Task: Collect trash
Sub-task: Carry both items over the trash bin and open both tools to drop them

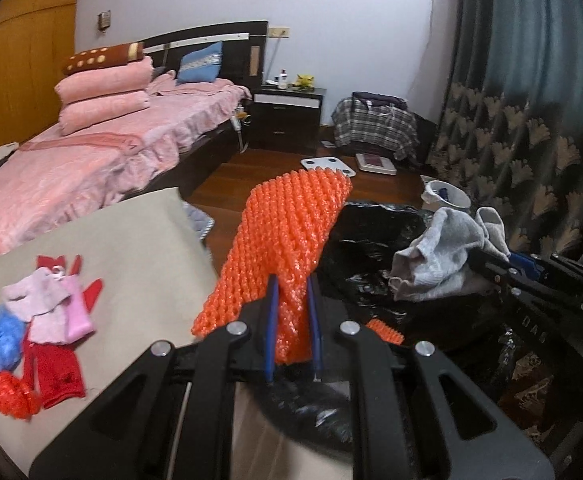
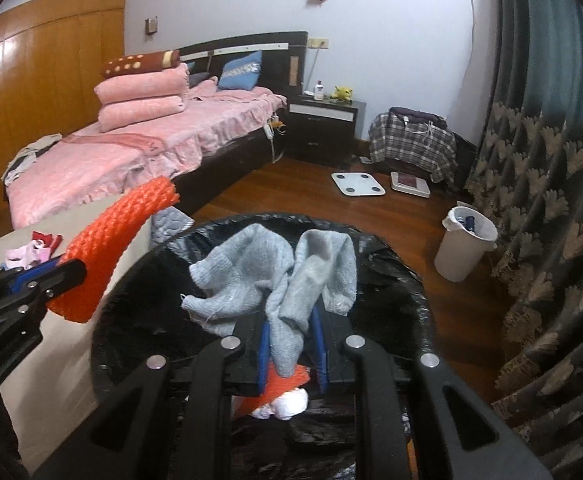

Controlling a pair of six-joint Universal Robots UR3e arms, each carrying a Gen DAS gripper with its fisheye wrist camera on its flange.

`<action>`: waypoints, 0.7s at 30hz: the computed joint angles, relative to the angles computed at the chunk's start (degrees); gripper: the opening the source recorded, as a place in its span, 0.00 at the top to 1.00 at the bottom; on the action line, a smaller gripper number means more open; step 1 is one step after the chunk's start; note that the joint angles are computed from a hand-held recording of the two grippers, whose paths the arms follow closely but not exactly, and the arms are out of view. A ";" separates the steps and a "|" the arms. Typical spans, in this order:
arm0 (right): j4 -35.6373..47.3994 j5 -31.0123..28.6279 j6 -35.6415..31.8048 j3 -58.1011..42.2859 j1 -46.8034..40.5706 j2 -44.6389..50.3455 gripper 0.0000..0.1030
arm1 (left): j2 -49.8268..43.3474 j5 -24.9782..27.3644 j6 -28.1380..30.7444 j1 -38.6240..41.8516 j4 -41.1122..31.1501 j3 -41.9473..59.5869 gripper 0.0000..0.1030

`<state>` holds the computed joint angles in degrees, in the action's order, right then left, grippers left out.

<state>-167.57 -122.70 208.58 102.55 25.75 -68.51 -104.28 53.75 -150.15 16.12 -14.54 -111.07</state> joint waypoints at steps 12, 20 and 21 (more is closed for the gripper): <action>1.00 -2.76 0.56 2.08 -1.73 0.35 0.56 | -4.75 -0.81 0.32 -4.34 -0.90 3.08 0.40; -2.19 -6.81 1.30 2.29 0.85 1.57 0.05 | -1.98 -0.06 0.44 0.49 1.89 -0.79 0.20; -3.16 -6.24 0.97 1.88 1.27 1.81 0.06 | -1.88 0.02 0.33 0.40 1.70 -0.65 0.19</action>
